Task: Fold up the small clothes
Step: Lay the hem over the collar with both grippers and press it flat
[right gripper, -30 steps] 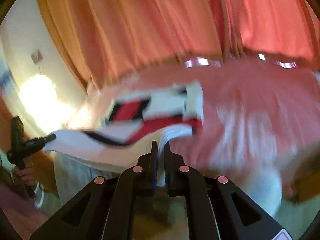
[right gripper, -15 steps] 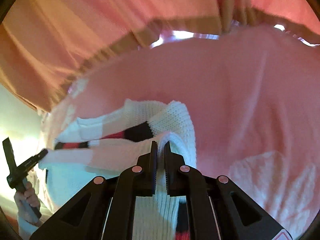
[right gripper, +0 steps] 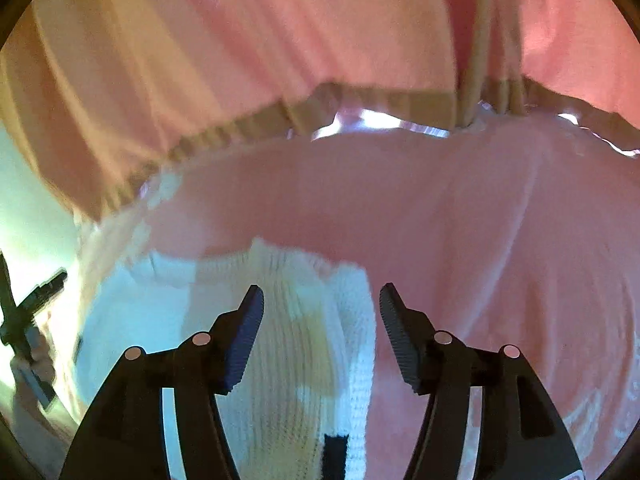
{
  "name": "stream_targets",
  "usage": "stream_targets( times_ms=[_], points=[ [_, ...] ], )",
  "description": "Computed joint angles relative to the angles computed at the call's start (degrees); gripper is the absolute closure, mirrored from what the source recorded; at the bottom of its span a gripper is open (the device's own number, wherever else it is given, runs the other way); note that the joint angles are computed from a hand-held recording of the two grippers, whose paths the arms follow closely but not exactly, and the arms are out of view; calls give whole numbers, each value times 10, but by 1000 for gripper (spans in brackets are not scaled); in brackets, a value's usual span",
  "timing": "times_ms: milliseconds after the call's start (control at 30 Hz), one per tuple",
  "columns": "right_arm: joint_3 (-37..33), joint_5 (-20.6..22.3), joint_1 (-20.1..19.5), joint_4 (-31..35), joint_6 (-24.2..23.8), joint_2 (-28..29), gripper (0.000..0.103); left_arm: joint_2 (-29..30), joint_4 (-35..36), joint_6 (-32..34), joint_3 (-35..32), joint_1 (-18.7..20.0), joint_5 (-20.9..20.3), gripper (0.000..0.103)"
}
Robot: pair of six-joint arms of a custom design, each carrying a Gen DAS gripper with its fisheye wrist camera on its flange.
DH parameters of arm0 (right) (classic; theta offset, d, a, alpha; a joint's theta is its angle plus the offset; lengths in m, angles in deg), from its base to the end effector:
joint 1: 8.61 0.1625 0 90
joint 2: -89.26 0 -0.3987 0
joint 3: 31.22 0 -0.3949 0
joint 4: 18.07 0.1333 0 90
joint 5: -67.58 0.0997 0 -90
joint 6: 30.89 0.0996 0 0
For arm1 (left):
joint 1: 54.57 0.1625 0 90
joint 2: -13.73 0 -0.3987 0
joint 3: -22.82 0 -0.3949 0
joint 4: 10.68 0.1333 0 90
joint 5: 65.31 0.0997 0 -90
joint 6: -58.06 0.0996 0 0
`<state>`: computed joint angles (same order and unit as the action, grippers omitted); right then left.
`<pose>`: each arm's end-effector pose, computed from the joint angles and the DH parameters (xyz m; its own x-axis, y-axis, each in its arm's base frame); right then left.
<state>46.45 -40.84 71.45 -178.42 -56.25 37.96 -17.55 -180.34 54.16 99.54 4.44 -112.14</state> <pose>-0.0275 -0.7469 0.2995 -0.8634 0.0397 0.5029 -0.2718 0.8032 -0.5301 -0.2089 -0.7391 0.0841 -0.8504 -0.0026 -0.5262 0.3688 0.7103 -0.5995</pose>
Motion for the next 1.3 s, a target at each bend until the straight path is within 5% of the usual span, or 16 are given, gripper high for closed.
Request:
stream_targets(
  times_ms=[233,267,333,400,567,633,767,900,1067,1233,1300],
  points=[
    [-51,-55,5,62,-13,54,44,52,162,-28,-80,14,-32,20],
    [-55,-55,5,62,-12,59,46,58,176,-30,-87,14,-28,26],
    [-65,-55,7,67,-16,70,95,70,219,-28,-108,14,-25,56],
    [-64,-59,12,47,-11,71,96,74,217,-23,-111,8,-2,96],
    [-1,50,20,-62,-4,11,96,30,69,18,-54,-4,4,96],
    [-27,18,14,-48,12,27,97,39,117,-22,-76,9,40,96],
    [-98,-81,1,73,65,82,97,62,239,-102,-126,35,18,96],
    [-60,-37,11,6,41,54,97,70,189,-45,-113,17,49,96],
    [-114,-100,-6,84,93,92,97,80,248,-83,-140,31,50,95],
    [-102,-108,17,59,75,82,92,75,227,-75,-127,22,60,92],
    [-69,-104,31,-3,49,65,87,66,192,-59,-111,13,63,90]
  ],
)
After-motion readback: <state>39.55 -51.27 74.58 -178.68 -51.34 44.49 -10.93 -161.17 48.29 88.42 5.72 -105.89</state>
